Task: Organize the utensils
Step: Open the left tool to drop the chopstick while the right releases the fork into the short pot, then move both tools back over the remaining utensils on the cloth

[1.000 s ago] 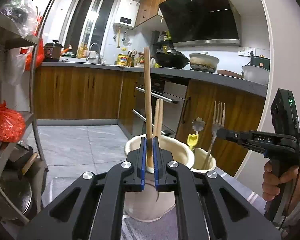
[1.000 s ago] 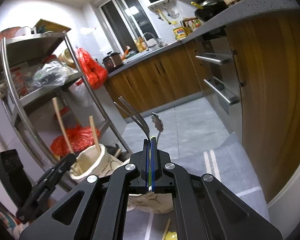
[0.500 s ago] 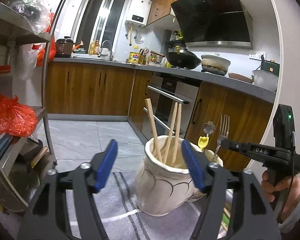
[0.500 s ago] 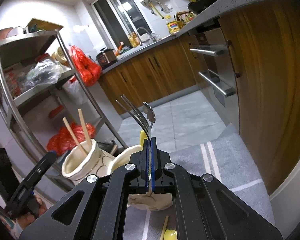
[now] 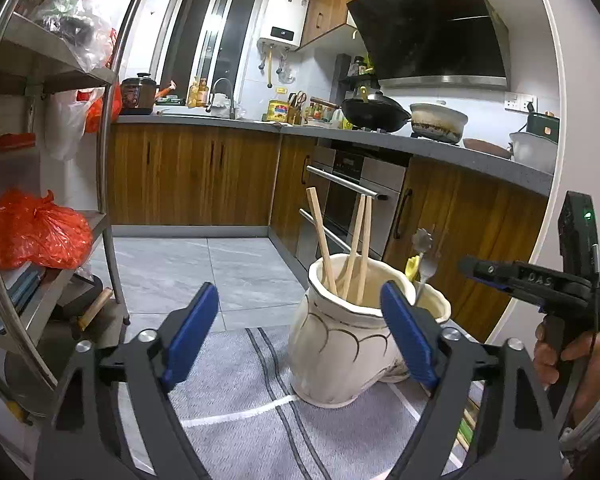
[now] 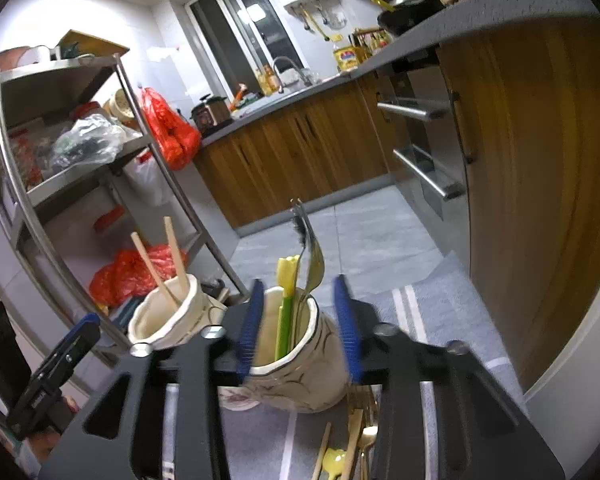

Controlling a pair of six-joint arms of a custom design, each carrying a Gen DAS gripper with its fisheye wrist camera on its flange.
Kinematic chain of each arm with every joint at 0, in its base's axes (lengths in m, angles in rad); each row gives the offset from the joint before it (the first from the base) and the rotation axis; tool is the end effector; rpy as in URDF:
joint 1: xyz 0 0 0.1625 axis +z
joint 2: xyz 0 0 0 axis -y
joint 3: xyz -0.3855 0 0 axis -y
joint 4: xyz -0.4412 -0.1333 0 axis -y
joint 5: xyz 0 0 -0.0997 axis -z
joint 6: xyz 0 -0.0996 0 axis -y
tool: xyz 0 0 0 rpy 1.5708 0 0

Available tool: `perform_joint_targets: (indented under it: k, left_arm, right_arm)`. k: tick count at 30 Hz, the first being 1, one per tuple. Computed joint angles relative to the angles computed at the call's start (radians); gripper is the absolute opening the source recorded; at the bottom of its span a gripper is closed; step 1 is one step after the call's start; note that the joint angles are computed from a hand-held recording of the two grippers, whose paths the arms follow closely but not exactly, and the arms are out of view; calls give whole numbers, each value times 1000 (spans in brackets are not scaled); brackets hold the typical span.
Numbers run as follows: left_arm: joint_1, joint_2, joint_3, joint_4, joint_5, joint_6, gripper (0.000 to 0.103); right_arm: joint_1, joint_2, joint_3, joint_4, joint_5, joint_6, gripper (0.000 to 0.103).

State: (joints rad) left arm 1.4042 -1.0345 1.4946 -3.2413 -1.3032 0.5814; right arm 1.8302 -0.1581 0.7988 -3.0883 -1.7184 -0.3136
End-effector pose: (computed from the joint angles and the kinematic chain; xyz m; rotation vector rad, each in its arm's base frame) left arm 0.0385 -0.7339 0.3574 0.6270 2.1711 -1.4609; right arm 0.3388 -0.8142 -0.0269 0.6742 -2.6199 1.2617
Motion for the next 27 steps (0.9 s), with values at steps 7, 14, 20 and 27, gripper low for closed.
perform_joint_targets:
  k: [7, 14, 20, 27]
  left_arm:
    - [-27, -27, 45, -18, 31, 43, 97]
    - [-46, -53, 88, -32, 58, 57, 97]
    - [-57, -65, 111, -35, 92, 62, 97]
    - [-63, -83, 146, -21, 118, 52, 97]
  right_arm:
    - [14, -55, 111, -119, -40, -78, 96]
    - [23, -83, 173, -213, -160, -132, 98]
    - [20, -117, 240, -251, -206, -140, 98]
    - [33, -126, 289, -297, -264, -238, 98]
